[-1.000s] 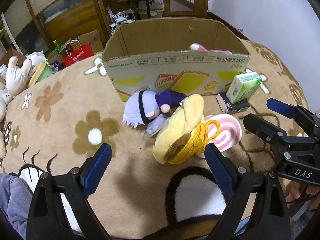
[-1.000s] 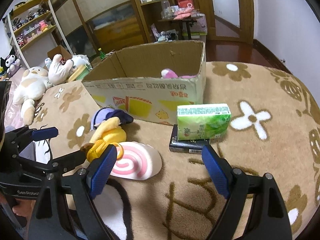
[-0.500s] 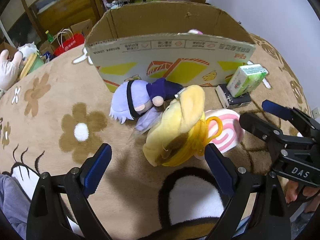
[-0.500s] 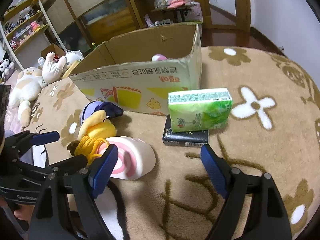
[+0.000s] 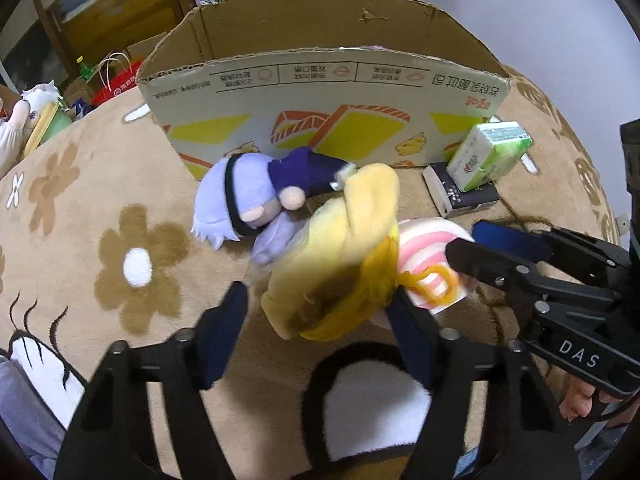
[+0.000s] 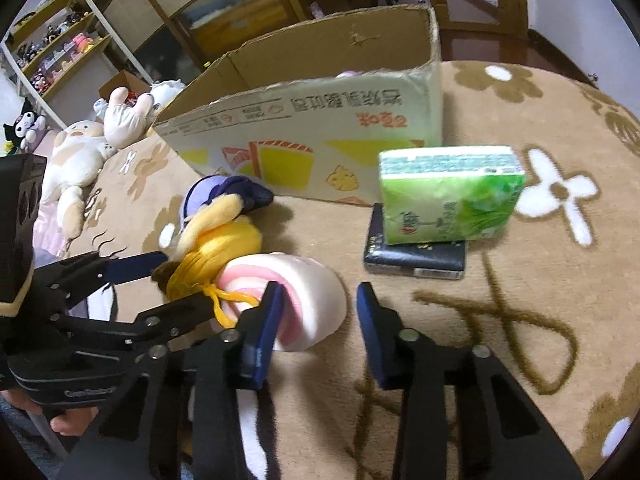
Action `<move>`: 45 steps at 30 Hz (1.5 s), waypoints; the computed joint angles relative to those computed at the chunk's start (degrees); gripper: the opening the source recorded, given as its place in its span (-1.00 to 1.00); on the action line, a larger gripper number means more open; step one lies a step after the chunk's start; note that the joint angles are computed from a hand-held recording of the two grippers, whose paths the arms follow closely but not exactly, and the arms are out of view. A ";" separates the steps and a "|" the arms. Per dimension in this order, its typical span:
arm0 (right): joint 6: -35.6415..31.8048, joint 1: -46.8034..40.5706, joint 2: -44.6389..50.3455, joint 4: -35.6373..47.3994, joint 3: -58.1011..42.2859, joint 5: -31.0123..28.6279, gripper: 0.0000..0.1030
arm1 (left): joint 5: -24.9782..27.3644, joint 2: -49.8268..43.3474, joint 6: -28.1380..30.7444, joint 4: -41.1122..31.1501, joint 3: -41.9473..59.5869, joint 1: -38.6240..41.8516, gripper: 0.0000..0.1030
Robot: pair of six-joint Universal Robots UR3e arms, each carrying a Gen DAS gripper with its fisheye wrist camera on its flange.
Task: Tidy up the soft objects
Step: 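Grasp the yellow pouch with the left tool while the right tool grips the swirl cushion, then lift the yellow pouch and swirl cushion with both tools over the box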
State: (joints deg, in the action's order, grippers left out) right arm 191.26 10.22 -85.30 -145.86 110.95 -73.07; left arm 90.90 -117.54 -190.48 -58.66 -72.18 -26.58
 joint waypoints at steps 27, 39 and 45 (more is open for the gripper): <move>-0.88 5.65 2.68 1.54 -5.51 -9.46 -0.73 | -4.23 3.01 0.38 3.42 -4.01 1.55 -0.43; -0.06 4.59 -3.63 -1.46 -1.00 -15.07 -0.75 | 0.30 9.51 -1.69 10.11 -10.16 -0.01 -0.44; 0.57 4.91 -7.40 -3.33 0.91 -17.89 -0.76 | 3.88 12.81 -2.91 12.78 -12.24 -1.03 -0.44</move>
State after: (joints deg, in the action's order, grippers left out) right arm 191.83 15.12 -92.71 -149.19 111.85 -90.96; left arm 94.78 -104.73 -193.39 -45.88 -84.42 -27.60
